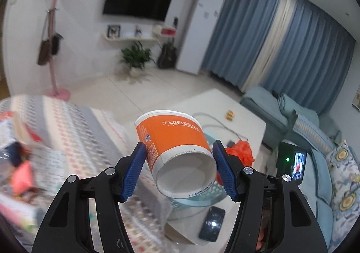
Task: Collect trash
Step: 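Carry the cup with the left tool while the right tool carries the bag to the blue basket, then open the left tool over the basket while the right tool releases the bag into it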
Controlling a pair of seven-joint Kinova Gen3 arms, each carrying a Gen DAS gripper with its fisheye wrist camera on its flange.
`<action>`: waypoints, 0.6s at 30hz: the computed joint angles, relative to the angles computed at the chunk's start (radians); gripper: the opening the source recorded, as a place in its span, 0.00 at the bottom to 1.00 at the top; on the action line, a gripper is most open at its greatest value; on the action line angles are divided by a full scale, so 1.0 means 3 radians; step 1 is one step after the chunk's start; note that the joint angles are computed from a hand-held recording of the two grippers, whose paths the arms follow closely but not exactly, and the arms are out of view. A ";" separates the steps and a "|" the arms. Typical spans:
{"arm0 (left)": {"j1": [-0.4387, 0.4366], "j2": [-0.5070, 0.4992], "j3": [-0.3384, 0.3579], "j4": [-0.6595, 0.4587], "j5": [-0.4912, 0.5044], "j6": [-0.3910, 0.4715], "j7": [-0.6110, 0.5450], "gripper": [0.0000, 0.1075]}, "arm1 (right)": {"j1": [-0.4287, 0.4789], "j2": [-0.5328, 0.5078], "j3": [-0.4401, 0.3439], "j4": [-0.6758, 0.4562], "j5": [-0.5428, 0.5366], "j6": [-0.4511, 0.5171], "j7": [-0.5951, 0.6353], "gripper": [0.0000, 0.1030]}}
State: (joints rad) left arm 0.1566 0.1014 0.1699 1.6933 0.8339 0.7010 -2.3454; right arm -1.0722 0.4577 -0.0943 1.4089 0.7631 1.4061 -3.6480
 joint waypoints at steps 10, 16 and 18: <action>0.0278 0.0591 0.0218 -0.0227 -0.0577 -0.0099 0.0628 0.56 | 0.0168 0.0003 -0.0012 0.0127 -0.0247 -0.0188 0.0313 0.60; 0.0191 0.0591 0.0282 -0.0176 -0.0613 -0.0077 0.0715 0.66 | 0.0091 -0.0071 -0.0025 0.0225 -0.0150 -0.0153 0.0222 0.63; 0.0106 0.0519 0.0301 -0.0090 -0.0518 -0.0081 0.0652 0.74 | 0.0065 -0.0103 -0.0037 0.0261 -0.0103 -0.0166 0.0145 0.63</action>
State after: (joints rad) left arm 0.1884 0.2570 0.2603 1.6663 0.6785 0.6768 -2.1499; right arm -1.0528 0.4268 -0.1053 1.4873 0.7322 1.3563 -3.6044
